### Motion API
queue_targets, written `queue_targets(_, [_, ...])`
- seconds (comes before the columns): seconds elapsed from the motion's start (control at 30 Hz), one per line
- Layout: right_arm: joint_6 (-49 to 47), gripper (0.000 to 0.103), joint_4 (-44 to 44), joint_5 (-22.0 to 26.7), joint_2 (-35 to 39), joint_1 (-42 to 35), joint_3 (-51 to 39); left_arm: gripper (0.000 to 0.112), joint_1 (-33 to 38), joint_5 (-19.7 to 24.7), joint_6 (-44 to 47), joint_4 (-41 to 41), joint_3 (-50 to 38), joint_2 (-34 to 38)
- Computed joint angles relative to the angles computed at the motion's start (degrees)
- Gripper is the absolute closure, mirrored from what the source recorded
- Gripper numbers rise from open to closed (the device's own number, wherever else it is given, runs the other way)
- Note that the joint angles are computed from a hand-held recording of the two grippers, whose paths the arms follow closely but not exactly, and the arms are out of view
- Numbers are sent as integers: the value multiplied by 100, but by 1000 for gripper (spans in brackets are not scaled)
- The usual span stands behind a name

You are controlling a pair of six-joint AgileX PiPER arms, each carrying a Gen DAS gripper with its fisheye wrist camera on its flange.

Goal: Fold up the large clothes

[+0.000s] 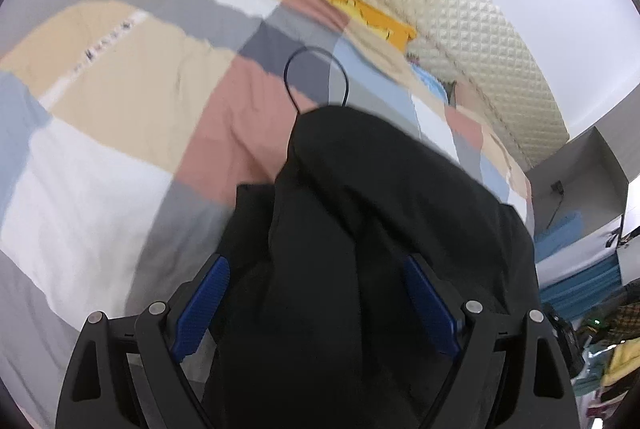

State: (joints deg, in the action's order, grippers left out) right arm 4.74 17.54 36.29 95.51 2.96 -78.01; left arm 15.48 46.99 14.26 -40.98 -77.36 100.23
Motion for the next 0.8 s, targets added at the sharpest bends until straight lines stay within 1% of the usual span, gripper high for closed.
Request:
queue_targets(0.03, [-87, 0, 201, 108, 112, -89, -40, 24, 3, 246, -171, 90, -151, 114])
queue_targets(0.13, [-463, 0, 917, 248, 434, -373, -33, 24, -6, 537, 72, -163, -380, 424])
queue_targets(0.23, [-1295, 0, 2089, 423, 820, -678, 29, 25, 22, 709, 283, -511, -467, 615])
queue_targets(0.3, [-1965, 1, 3013, 534, 999, -822, 113, 25, 99, 797, 606, -955, -389, 629])
queue_targets(0.33, [-2279, 4, 3320, 575, 1026, -830, 153, 25, 112, 842, 707, -1099, -382, 630])
queue_targets(0.37, [-2520, 15, 3512, 622, 1057, -801, 138, 28, 110, 874, 820, -1246, -353, 609])
queue_targets(0.4, [-2556, 20, 3480, 601, 1055, -721, 101, 35, 74, 850, 822, -1239, -350, 574])
queue_targets(0.43, [-2437, 31, 3219, 498, 991, -597, 78, 39, -26, 742, 691, -1029, -349, 492])
queue_targets(0.47, [-2271, 44, 2887, 396, 908, -468, 42, 55, -113, 594, 539, -808, -332, 395])
queue_targets(0.5, [-1997, 53, 2459, 250, 783, -335, 27, 73, -181, 397, 459, -696, -243, 249])
queue_targets(0.53, [-1785, 69, 2111, 113, 646, -253, 45, 82, -203, 273, 420, -669, -203, 147])
queue_targets(0.57, [-1660, 82, 1888, -15, 498, -187, 84, 94, -231, 49, 339, -624, -88, -42])
queue_targets(0.6, [-1694, 87, 1868, -144, 366, -159, 137, 99, -257, -203, 301, -598, 52, -291])
queue_targets(0.63, [-1783, 92, 1935, -288, 171, -128, 212, 100, -283, -403, 297, -550, 150, -504])
queue_targets(0.7, [-1528, 94, 1601, -426, -135, 14, 89, 102, -316, -731, 377, -585, 280, -927])
queue_targets(0.77, [-1448, 95, 1422, -452, -265, 100, -159, 103, -291, -938, 571, -727, 327, -1224])
queue_targets(0.8, [-1450, 95, 1363, -488, -306, 159, -339, 103, -295, -1046, 563, -657, 310, -1324])
